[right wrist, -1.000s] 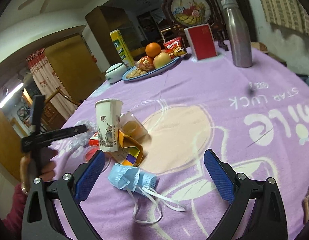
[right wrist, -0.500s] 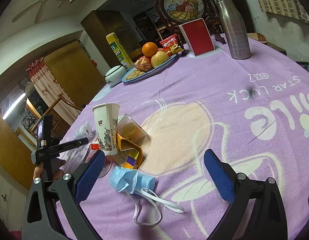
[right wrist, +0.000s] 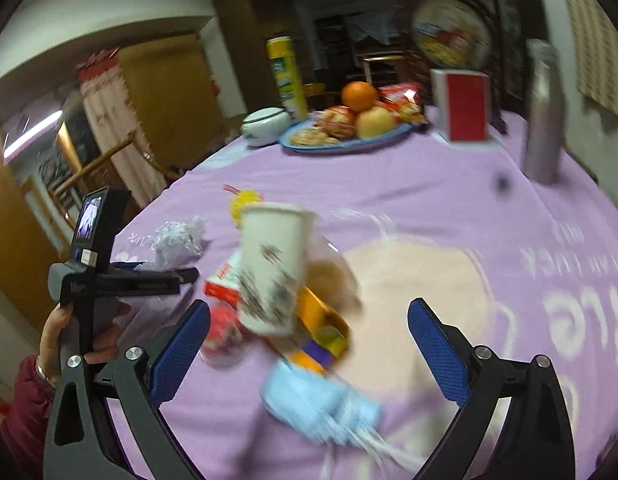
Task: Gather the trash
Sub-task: 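Lower right tool around white paper cup while left tool reaches crumpled plastic bag, then lift crumpled bag with left tool while right tool carries paper cup toward basket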
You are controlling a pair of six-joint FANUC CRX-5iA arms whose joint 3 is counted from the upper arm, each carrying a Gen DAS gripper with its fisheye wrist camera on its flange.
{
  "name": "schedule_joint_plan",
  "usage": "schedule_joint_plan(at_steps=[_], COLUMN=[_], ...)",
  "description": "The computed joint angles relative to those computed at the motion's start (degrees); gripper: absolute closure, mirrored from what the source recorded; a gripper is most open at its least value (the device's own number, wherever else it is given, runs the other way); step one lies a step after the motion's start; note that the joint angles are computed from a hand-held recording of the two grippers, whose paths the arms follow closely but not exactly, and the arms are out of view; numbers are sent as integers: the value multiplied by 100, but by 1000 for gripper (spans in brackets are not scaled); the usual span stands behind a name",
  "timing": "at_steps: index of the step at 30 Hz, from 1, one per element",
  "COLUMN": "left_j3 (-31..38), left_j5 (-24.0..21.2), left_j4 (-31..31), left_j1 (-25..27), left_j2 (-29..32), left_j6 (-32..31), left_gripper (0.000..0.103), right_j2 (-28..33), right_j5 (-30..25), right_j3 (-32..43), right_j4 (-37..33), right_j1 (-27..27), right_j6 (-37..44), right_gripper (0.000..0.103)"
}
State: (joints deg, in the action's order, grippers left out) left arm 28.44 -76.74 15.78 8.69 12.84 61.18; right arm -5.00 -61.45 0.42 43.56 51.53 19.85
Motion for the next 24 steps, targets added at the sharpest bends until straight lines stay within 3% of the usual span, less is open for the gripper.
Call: schedule_joint_plan(at_steps=[4,7,10,13,17,20,24], left_j3=[6,12,2,-129,-570,-550,-265], left_j5=[0,-3,-1,87,662,796,648], left_j4=[-5,-8,22,283,694,678,658], left_j1=[-8,-11,3,91,208,174,165], left_j2=[4,7,3,-64,-354,-359,-144], left_j6=[10,18,7,-113,-289,-234,20], left_gripper=[6,6,7,7,7,7,7], right_j2=[512,792,899,428,-3,-44,-85], right_j5=[-71,-83,-122,502,1067,1041,1058], right_j3=[715,1048,1070,419,-82,-91,-107], right_j4=[-380,-565,-458,33,361,273,206], right_j1=[-202,-317,-320,-287,-295,-291,-289], right_j6=[595,913,1045,498,40,10,-29], right_gripper=[9,19,52,53,52,52,51])
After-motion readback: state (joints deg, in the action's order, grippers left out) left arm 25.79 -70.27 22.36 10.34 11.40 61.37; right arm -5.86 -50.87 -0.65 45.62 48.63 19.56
